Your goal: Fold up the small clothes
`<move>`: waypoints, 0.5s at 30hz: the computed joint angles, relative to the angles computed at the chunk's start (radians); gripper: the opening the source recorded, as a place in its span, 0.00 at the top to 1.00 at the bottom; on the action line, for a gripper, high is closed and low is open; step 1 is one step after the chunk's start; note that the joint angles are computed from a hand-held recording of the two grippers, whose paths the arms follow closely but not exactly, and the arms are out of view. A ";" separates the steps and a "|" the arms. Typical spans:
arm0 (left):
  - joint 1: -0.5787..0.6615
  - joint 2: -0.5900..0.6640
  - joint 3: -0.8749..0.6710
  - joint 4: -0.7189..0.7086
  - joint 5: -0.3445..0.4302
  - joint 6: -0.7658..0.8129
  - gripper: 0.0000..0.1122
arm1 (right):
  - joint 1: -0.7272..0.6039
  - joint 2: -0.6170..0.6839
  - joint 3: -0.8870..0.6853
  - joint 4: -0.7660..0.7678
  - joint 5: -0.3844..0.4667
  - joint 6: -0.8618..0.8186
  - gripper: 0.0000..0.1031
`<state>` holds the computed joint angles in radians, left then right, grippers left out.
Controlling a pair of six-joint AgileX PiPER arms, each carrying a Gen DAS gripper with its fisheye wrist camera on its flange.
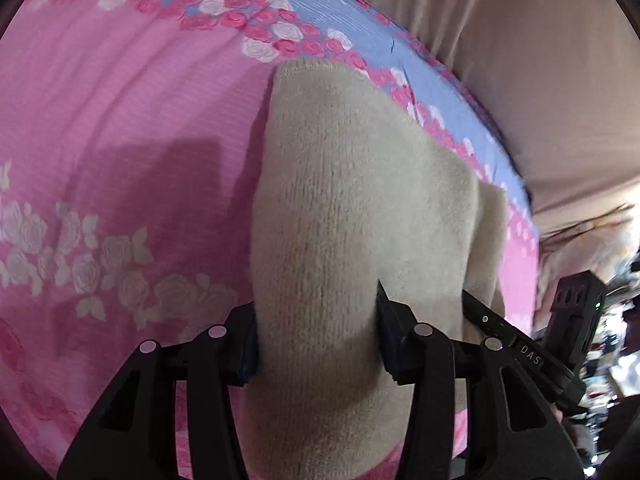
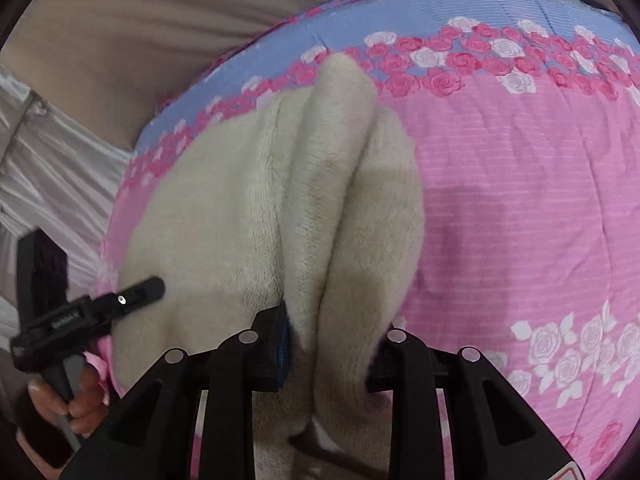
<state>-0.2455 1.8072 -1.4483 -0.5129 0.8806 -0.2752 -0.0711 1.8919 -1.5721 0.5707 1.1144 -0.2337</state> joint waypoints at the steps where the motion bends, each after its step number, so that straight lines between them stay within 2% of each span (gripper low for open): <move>1: 0.008 -0.006 -0.007 -0.021 0.008 0.019 0.60 | -0.001 -0.009 -0.017 0.001 0.010 0.010 0.76; 5: 0.011 -0.020 -0.139 -0.004 0.060 0.047 0.61 | 0.023 -0.089 -0.083 0.036 -0.001 0.019 0.77; 8: 0.039 -0.010 -0.252 0.017 0.114 0.069 0.59 | 0.044 -0.068 -0.160 0.031 -0.006 0.055 0.77; 10: 0.044 0.031 -0.306 0.065 0.140 0.064 0.55 | 0.072 -0.030 -0.147 -0.045 -0.038 0.086 0.73; 11: 0.045 0.048 -0.306 0.089 0.141 0.057 0.50 | 0.087 0.006 -0.136 -0.108 -0.040 0.121 0.68; 13: 0.027 0.100 -0.295 0.203 0.160 -0.009 0.48 | 0.104 0.054 -0.098 -0.243 -0.018 0.229 0.66; 15: 0.025 0.128 -0.267 0.255 0.216 -0.036 0.46 | 0.103 -0.037 0.013 -0.260 -0.100 0.282 0.66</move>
